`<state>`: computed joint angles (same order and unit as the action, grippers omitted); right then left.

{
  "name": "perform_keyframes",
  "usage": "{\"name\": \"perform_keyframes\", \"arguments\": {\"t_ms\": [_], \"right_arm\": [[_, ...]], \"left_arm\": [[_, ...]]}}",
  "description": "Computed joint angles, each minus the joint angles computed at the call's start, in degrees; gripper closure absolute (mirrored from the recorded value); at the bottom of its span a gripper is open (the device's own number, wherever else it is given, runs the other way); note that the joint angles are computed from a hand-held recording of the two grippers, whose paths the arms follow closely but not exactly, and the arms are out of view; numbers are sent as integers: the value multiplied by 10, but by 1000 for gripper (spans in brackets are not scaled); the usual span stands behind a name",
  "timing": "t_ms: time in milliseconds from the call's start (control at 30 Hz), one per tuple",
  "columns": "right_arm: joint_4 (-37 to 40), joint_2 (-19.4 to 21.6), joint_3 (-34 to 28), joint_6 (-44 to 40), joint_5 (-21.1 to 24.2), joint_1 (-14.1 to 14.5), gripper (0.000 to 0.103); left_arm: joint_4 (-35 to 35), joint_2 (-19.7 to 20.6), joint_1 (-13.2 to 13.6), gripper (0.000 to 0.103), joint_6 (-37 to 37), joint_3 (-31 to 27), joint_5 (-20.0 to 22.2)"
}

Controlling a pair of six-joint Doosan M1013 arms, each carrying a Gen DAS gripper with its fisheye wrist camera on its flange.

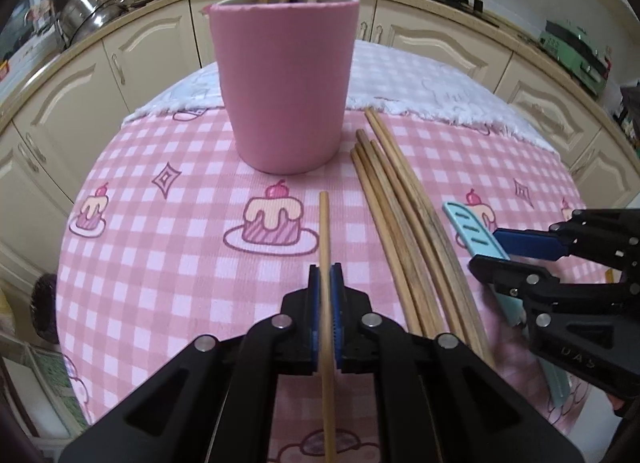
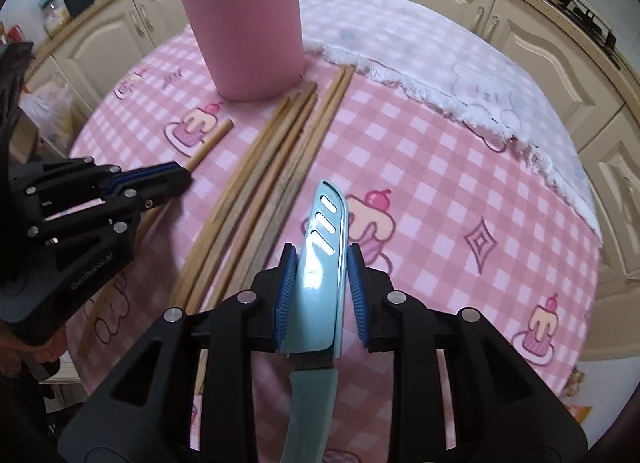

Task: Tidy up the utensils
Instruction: 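Lift the knife with the right tool while the left tool carries the chopstick toward the cup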

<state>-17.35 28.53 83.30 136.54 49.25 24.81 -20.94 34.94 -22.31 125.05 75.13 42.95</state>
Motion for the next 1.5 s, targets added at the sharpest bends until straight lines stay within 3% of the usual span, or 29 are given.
{"name": "perform_keyframes", "arguments": {"t_ms": [200,300,333,433,600,767,900,1033,1200,1500], "right_arm": [[-20,1,0,54,4,5,76],[-42,-12,28,86,-48,6,79],[-29,-23,47,92,-90,1,79],[-76,-41,75,150,-134,5,79],[-216,-72,120,293,-216,9,79],[-468,-96,155,526,-267,19,79],[-620,-101,162,660,-273,22,79],[-714,-103,163,742,-268,25,79],[-772,-104,154,791,-264,24,79],[-820,-102,126,798,-271,13,79]], "left_arm": [[4,0,-1,98,20,0,-4],[-30,5,7,98,31,-7,13],[-38,4,8,99,33,-6,14],[-80,-2,16,99,50,4,6],[-205,-26,31,99,136,35,-28],[-336,-48,41,99,229,63,-72],[-469,-64,46,99,342,86,-98],[-575,-72,50,99,430,96,-106],[-671,-74,53,99,503,92,-105],[-781,-64,54,99,574,66,-97]]}}
